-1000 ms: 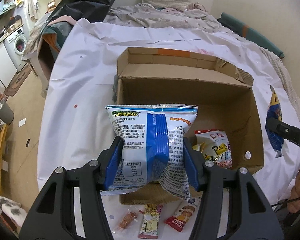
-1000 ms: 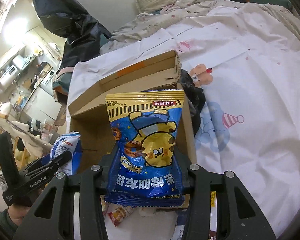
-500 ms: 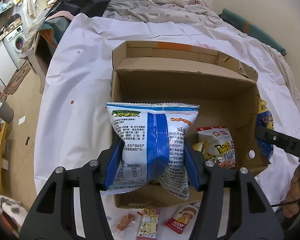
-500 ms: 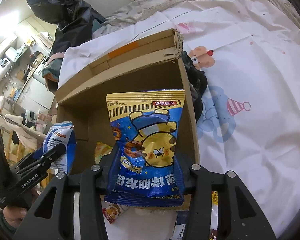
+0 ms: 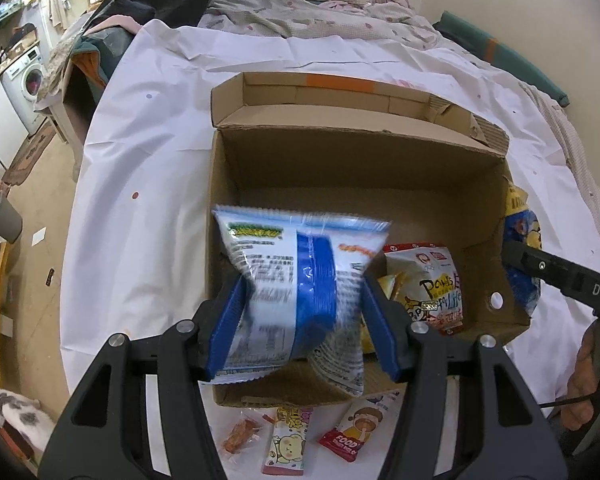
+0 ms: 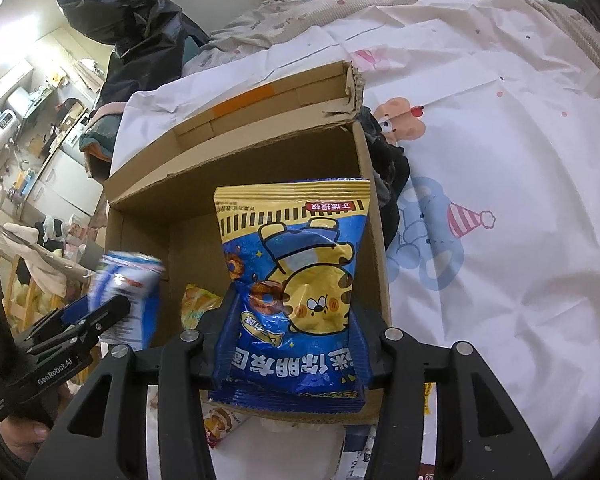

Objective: Organize snacks
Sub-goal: 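Lower both bags into the box and open both tools, then grasp the small red-wrapped snack on the sheet with the left tool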

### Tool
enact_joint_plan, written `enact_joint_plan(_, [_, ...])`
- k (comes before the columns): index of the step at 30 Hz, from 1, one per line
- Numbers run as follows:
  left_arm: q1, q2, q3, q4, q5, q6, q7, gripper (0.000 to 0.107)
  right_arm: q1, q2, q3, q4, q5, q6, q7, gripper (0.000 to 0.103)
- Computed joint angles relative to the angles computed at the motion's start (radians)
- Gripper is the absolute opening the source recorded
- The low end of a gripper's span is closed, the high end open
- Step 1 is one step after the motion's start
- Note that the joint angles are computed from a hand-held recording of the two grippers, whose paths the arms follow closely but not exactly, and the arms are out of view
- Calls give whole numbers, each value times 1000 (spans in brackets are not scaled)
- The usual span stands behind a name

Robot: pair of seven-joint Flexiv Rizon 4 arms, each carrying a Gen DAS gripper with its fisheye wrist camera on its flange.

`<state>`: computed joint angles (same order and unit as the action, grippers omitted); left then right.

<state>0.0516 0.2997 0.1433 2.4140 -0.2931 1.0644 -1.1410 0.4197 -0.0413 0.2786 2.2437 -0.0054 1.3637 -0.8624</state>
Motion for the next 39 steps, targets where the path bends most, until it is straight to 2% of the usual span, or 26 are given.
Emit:
enact_joint_plan(2, [-2, 5, 0, 4, 2, 8, 5, 55, 0, 3, -4, 5, -17, 5, 17, 56])
enact_joint_plan(4, [-4, 8, 0, 5, 3, 8, 9, 61, -1, 5, -7, 13, -31, 24, 33, 69])
enact_joint_plan(6, [-11, 15, 5, 12, -11, 19, 12, 82, -2, 7, -10, 22, -52, 50, 48, 78])
enact_joint_plan(8, [-29, 25, 17, 23, -52, 37, 30, 93, -2, 7, -9, 25, -65, 64, 48, 80])
enact_joint_plan(9, [-34, 27, 19, 26, -64, 41, 39, 94, -2, 7, -9, 24, -68, 63, 47, 80])
enact_joint_plan(13, [-42, 39, 17, 33, -78, 40, 60, 94, 1, 4, 0, 13, -41, 50, 14, 80])
enact_joint_plan(22, [-48, 67, 23, 47, -85, 62, 76, 94, 1, 14, -4, 17, -57, 62, 29, 80])
enact_joint_plan(26, [-47, 98, 41, 50, -103, 16, 80, 94, 0, 37, -13, 45, -161, 74, 88, 80])
enact_joint_plan(27, [-44, 110, 42, 54, -102, 14, 79, 94, -6, 49, -17, 62, -220, 79, 136, 80])
enact_joint_plan(28, [-38, 120, 40, 58, -93, 19, 75, 94, -14, 62, -19, 78, -269, 84, 179, 80])
enact_joint_plan(30, [-2, 144, 17, 70, -26, 53, 47, 94, -24, 97, -9, 103, -299, 73, 230, 80])
enact_joint_plan(32, [-1, 160, 25, 78, -7, 66, 50, 94, -33, 131, 1, 121, -323, 52, 260, 80])
enact_joint_plan(37, [19, 204, 42, 90, 26, 35, 34, 94, -19, 189, 15, 152, -251, 39, 230, 80])
enact_joint_plan(39, [28, 226, 49, 98, 39, 16, 30, 94, 8, 210, 12, 163, -181, 29, 201, 80])
